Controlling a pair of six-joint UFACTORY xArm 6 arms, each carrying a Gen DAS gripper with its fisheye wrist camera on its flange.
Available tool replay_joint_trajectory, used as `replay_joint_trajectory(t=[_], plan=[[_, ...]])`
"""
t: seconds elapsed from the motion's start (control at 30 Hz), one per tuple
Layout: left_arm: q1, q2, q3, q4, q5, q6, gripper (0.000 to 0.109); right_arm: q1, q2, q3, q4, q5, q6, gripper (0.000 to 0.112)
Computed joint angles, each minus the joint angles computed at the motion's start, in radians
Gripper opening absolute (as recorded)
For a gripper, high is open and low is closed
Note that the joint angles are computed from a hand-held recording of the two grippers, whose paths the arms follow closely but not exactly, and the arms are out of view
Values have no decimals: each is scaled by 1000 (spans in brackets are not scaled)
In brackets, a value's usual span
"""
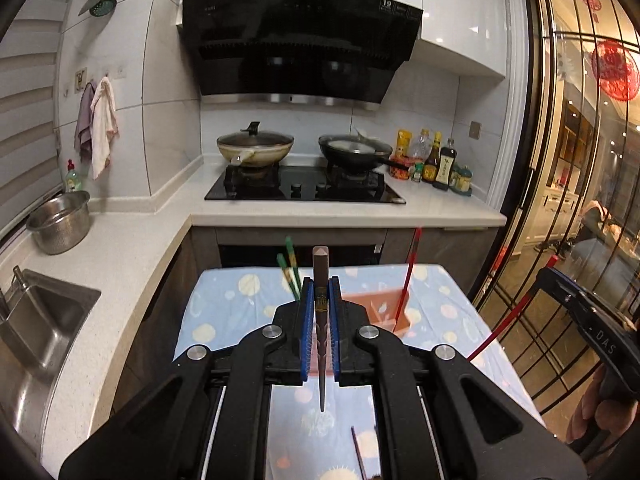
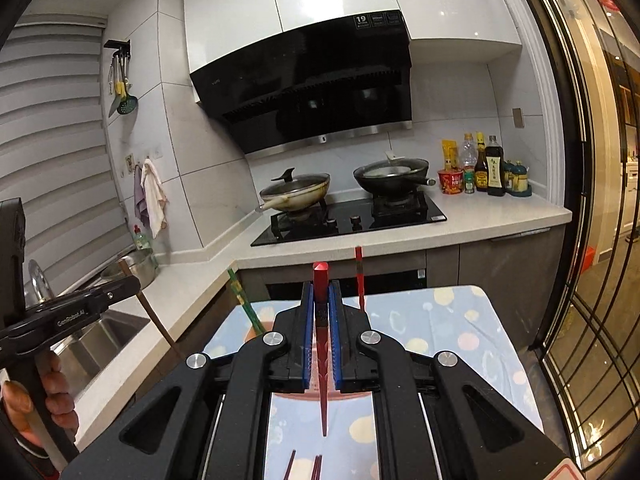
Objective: Organize utensils
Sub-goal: 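Lift and carry both chopsticks over the pink holder with both tools, then open both tools to drop the chopsticks into the pink holder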
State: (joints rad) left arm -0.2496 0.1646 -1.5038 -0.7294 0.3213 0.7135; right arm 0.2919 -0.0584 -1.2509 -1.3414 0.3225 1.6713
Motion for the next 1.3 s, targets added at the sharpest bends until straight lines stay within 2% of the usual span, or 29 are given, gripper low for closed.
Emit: replay_joint_trajectory(t=[0.13, 0.3, 0.43, 0.57, 0.73, 0.93, 1.3], plan=[[-10, 80, -136, 31, -5, -32, 7, -29, 80, -120, 39, -18, -51, 7], [-18, 185, -298, 70, -14, -74, 7, -58, 176, -259, 33, -51, -37, 7], [-26, 260, -383, 91, -40, -91, 7, -66, 269, -366, 82, -68, -82, 7], [-20, 338, -470, 107, -12, -133, 7, -64, 359, -458, 133, -66, -141, 7], [-16, 388, -507, 154, 9, -188, 7, -56, 452, -541, 226, -52, -255, 7], [-11, 421, -520, 190, 22, -210, 7, -47, 503, -561, 305, -32, -349, 7], [2, 456, -550, 208, 68, -239, 7, -51, 524, -532, 375, -3, -403, 7]])
